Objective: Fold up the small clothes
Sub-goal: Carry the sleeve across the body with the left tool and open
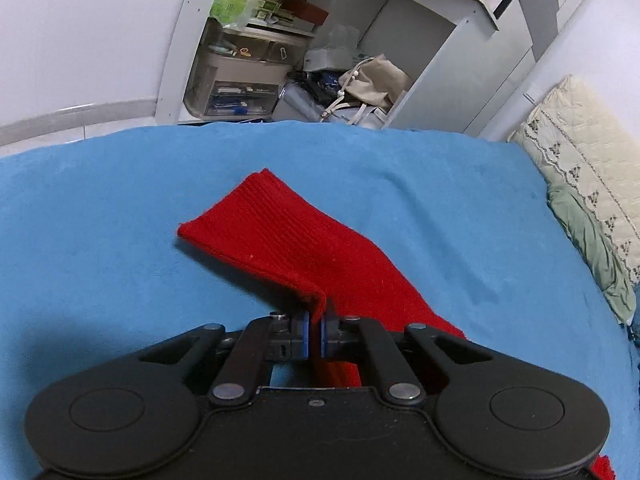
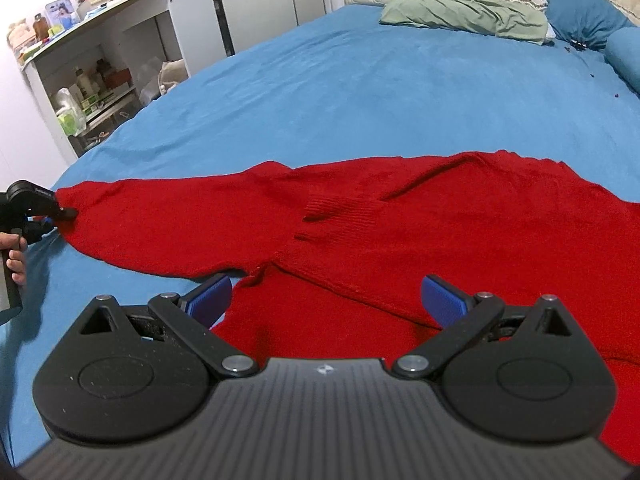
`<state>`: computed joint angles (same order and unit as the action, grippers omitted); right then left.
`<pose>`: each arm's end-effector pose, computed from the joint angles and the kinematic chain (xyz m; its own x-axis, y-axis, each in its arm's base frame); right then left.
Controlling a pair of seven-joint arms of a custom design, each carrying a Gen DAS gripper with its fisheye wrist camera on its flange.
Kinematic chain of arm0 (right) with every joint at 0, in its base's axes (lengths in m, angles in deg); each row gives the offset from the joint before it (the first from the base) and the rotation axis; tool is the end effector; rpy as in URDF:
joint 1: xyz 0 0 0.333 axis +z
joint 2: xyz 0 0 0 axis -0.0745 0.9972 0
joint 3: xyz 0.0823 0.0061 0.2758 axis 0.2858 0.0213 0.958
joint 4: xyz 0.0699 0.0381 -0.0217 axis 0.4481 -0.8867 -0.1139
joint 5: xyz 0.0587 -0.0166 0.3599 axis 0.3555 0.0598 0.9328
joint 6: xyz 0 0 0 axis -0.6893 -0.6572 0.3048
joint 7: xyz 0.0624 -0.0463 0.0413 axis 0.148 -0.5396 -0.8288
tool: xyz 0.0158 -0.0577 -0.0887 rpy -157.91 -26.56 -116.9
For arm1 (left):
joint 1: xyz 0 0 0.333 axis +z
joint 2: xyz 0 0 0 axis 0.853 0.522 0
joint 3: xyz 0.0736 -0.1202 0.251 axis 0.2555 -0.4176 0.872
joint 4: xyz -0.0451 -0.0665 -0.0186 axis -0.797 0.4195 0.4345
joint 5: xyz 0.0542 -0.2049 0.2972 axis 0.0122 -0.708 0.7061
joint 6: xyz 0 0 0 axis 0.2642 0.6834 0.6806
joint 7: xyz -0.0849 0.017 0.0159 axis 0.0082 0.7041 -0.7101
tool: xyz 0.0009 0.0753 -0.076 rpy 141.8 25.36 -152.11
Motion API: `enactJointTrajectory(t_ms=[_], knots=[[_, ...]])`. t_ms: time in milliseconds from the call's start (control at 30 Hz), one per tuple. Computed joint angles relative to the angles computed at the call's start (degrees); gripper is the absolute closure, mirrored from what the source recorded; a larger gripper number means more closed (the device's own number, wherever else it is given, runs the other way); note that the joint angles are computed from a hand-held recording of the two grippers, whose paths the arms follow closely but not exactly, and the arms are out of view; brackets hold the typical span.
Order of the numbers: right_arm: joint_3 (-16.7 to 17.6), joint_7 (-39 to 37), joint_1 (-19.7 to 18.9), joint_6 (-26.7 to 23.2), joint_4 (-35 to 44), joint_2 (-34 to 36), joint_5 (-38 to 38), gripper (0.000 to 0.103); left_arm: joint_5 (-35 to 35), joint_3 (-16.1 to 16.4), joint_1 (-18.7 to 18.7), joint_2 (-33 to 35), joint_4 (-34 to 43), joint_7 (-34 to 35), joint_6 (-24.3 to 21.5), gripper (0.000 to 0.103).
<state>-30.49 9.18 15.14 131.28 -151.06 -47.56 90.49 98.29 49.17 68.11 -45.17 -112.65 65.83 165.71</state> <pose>0.3947 0.0656 0.4744 0.2136 -0.9685 -0.1280 -0.6812 -0.0537 -0.7301 0.4805 -0.0663 0.4939 0.5387 -0.7325 0.4162 -0.4453 -0.6669 -0.5974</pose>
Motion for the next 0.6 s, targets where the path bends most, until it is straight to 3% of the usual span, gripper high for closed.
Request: enactJointTrajectory(t_ms=[300,467,600], knots=[[-1.1,0.1,-1.7,-0.4,-1.1,-3.0,0.2,0.000,7.8,-3.4,-1.1,-1.8,5.9,1.2,-4.9,0.100],[-1.8,-0.1,-5.6,-2.7,-1.2,-7.3,-1.0,0.000,17.3,-8.2,-4.3,0.9,16.1,2.5,-7.4,0.100],[-3.3,-1.3,-10.0,-4.1,-0.8,-10.8,-2.2,0.000,22.6,-11.8,-10.5,9.4,28.9,7.6,-9.0,0.100]])
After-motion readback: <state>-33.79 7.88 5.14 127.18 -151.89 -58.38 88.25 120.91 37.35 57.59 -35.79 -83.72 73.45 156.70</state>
